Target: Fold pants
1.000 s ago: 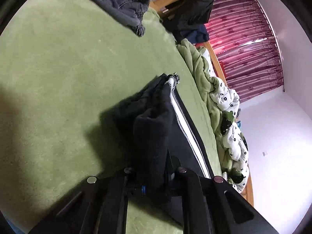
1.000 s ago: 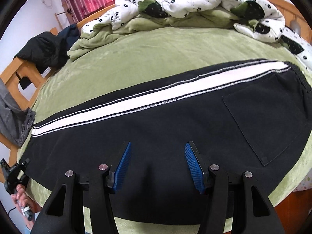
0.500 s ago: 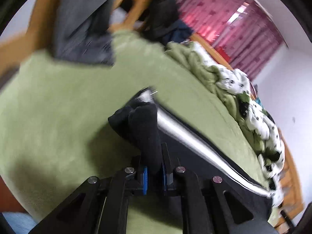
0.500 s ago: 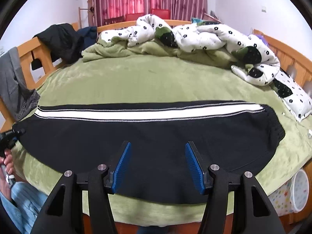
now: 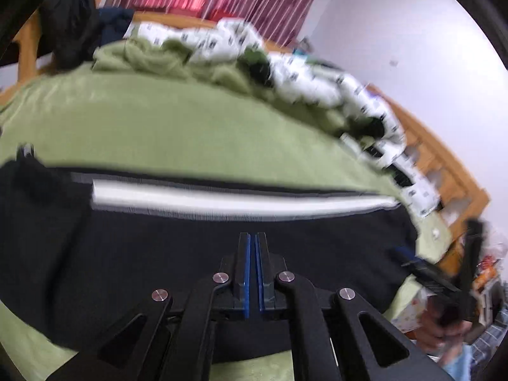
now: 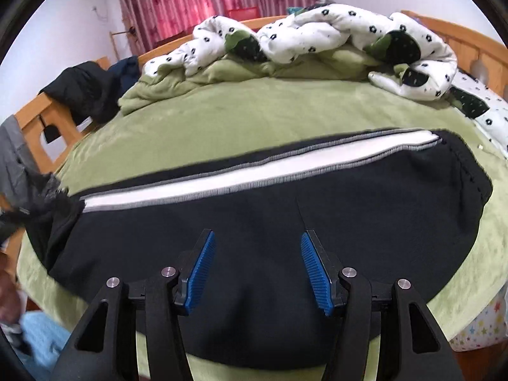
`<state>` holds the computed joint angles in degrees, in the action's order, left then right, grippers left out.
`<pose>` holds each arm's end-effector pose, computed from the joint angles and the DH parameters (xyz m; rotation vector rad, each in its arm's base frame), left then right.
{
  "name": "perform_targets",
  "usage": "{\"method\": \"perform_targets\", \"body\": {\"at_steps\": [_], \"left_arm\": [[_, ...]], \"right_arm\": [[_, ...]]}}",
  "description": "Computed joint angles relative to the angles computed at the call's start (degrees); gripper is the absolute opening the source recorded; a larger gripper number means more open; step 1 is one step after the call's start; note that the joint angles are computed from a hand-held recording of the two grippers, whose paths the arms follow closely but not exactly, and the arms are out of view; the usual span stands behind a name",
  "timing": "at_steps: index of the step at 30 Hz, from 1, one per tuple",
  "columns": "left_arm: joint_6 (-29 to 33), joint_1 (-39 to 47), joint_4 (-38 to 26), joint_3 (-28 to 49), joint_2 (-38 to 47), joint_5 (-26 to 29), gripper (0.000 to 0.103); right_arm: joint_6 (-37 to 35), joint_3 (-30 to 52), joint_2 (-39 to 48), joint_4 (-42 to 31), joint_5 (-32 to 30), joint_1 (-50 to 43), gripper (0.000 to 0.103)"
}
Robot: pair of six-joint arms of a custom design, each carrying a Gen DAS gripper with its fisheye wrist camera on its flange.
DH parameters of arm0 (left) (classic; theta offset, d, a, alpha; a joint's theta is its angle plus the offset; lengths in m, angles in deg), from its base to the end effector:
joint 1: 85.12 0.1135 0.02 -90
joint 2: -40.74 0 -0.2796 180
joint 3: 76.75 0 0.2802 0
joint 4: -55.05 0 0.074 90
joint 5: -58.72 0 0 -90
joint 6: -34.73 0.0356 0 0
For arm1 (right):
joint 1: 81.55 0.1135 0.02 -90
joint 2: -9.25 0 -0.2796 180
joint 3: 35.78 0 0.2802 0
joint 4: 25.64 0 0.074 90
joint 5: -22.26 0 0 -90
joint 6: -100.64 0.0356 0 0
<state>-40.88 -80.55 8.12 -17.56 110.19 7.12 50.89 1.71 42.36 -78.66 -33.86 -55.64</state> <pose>0.2537 -0.0019 0.2398 0.4481 2.3572 -0.7041 0.1289 0.0405 0.2099 0.5330 2.1817 -0.1097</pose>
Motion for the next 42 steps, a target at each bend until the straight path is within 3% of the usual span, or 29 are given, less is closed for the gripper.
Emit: {"method": "perform_targets", "body": {"at_steps": [4,8,9,11,12,13,18,21,24,27,29,30,31,34,37,39,42], "left_arm": [[-1.0,1.4,-2.2,-0.8,5.1,1.8,0.004],[4.7,11.3,-5.4,-0.9,4.4,4.5,0.005],[7.2,15.2,-7.0,0.3,4.8,5.5,0.008],[13.1,24.8,-10.2,2.6,6.7,8.4,0.028],[13.8,28.1,-9.7,3.1,7.6,8.9,0.046],[15.2,33.1,-9.4,4.4,8.9,10.1,0.058],[11.0,47.1,-4.0,13.7,23.5,12.1,0.061],[7.9,48.4,-7.0,23.6,36.2,9.8,0.061],[4.9,48.6,-9.2,30.8,45.8,12.9,0.06],[0.3,46.9,-3.6,29.2,44.6,13.9,0.056],[-0.2,44.5,-2.1,28.2,43.4,12.5,0.033],[-0.8,43.3,-2.4,29.3,44.0,10.4,0.014],[-0.7,42.6,-2.9,30.5,44.6,9.8,0.008],[0.5,42.4,-2.5,29.4,41.1,13.2,0.008],[2.6,40.7,-3.7,27.2,35.7,20.8,0.008],[2.5,37.1,-3.1,25.1,31.8,20.0,0.008],[-1.6,28.8,4.3,19.1,26.7,13.4,0.008]], "right_arm": [[4.1,-0.4,0.9,-4.0,6.6,6.1,0.057],[3.8,0.0,2.2,-2.1,3.0,3.1,0.057],[4.1,0.2,2.3,-2.1,3.1,3.4,0.057],[5.0,1.3,4.4,-1.4,3.8,4.5,0.057],[5.7,2.3,6.6,-0.4,4.2,5.4,0.057],[6.7,3.0,8.5,0.3,4.7,6.5,0.057],[9.3,6.4,18.8,4.3,6.6,11.1,0.057],[10.1,7.1,24.4,8.6,5.4,12.7,0.057],[6.7,8.9,30.5,14.4,0.4,13.0,0.057],[5.3,12.4,36.9,15.8,4.5,17.1,0.057],[4.9,13.4,39.2,17.2,4.5,17.9,0.058],[5.4,13.8,40.3,17.7,3.6,17.8,0.059],[6.0,13.8,40.9,17.9,3.0,17.7,0.059],[8.3,13.2,41.3,17.5,2.5,18.0,0.059],[9.5,12.4,40.6,16.5,3.1,18.1,0.059],[9.7,12.2,40.0,16.3,3.2,17.6,0.059],[9.5,11.8,39.6,16.3,2.8,16.9,0.059]]}}
